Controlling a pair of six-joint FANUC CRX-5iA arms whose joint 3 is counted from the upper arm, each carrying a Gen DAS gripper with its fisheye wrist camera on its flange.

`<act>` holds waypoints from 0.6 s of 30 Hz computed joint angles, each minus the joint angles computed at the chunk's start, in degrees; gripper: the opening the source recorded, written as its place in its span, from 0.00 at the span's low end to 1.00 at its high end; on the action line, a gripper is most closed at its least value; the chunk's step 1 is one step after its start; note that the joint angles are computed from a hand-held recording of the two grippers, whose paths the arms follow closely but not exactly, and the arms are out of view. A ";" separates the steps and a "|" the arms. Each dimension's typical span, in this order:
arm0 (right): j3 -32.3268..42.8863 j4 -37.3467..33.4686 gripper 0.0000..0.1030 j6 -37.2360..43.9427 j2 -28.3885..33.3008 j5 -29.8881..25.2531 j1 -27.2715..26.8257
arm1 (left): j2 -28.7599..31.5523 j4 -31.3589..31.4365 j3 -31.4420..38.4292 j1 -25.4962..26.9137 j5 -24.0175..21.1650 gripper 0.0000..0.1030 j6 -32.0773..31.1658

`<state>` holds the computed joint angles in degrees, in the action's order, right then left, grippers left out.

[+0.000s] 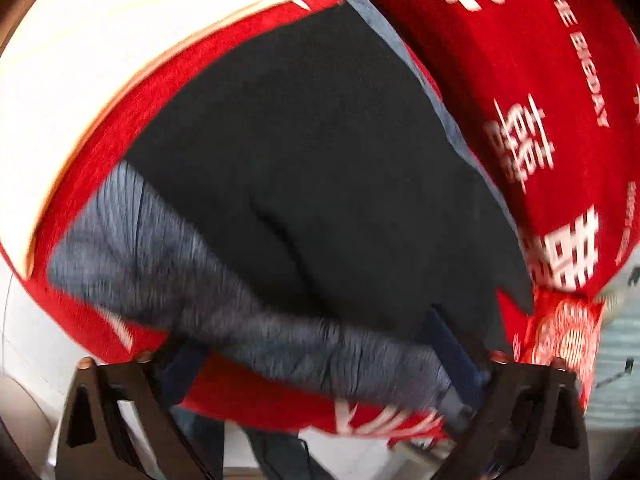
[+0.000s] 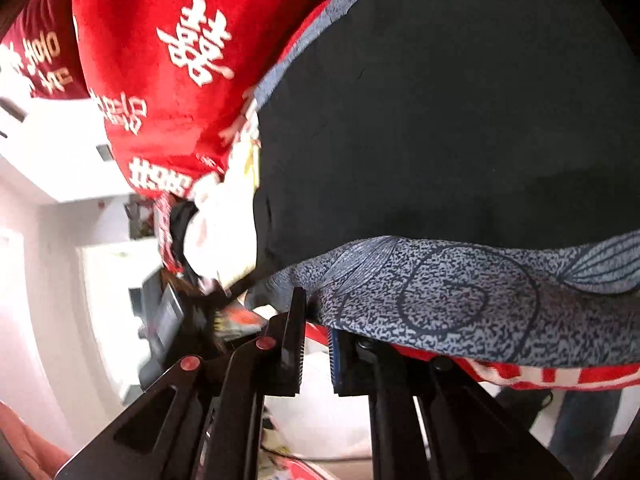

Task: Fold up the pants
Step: 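Grasp the trouser leg hems with both grippers and lift them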

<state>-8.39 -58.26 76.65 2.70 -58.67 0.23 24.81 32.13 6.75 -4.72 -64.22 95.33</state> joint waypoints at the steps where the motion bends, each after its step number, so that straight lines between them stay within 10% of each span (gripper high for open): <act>1: 0.04 -0.52 0.14 0.62 0.64 -1.02 -0.29 | 0.76 -1.02 1.21 -0.11 -0.34 0.76 0.79; 8: -8.08 5.80 0.52 -6.62 -4.72 2.19 -1.16 | 1.55 -5.38 3.79 -0.41 -3.44 0.58 -2.14; 14: -17.39 -3.64 0.52 -7.42 -11.29 6.64 -9.06 | 2.78 -6.89 6.33 -0.69 -5.92 0.54 -3.48; 16: -18.87 -8.15 0.47 -8.34 -11.52 8.71 -11.09 | 3.52 -9.54 8.52 -1.50 -7.08 0.40 -2.71; 17: -18.92 -7.23 0.15 -10.16 -11.76 9.75 -10.45 | 3.47 -9.44 8.56 -1.35 -7.28 0.33 -3.11; 18: -18.30 -3.61 0.05 -13.89 -12.24 10.63 -8.95 | 3.30 -9.04 8.40 -1.05 -7.49 0.29 -3.16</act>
